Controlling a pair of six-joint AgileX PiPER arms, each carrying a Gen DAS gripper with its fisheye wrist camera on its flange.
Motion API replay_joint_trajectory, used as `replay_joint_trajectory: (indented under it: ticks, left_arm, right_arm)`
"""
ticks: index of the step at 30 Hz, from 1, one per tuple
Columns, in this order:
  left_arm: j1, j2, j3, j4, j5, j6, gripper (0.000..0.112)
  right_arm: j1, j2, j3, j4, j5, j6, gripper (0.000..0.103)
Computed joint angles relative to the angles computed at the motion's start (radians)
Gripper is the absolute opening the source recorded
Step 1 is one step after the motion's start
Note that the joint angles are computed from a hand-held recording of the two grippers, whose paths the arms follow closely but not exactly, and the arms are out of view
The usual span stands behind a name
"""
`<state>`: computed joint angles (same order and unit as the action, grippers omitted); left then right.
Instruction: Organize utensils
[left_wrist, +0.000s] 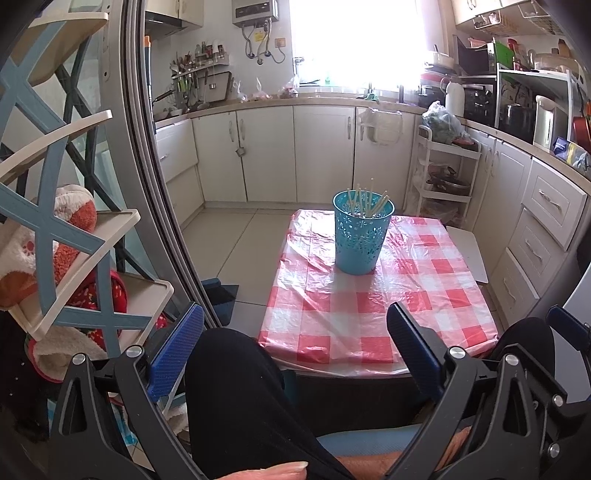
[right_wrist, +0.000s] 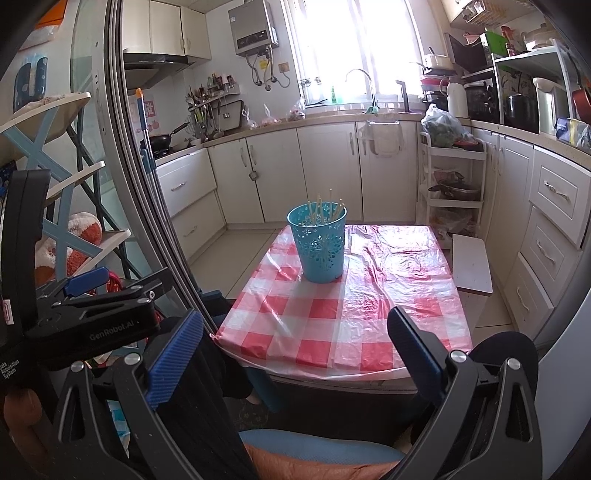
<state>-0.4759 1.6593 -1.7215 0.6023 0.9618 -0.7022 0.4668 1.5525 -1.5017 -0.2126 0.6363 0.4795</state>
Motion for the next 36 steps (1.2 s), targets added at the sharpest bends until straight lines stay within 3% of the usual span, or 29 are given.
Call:
replay_joint_trajectory:
  ticks: [36]
  left_arm:
    - [0.004, -0.010, 0.026, -0.006, -0.007, -0.001, 0.095]
  right_arm:
    - [0.003, 0.004, -0.006, 0.007, 0.017, 0.003, 0.096]
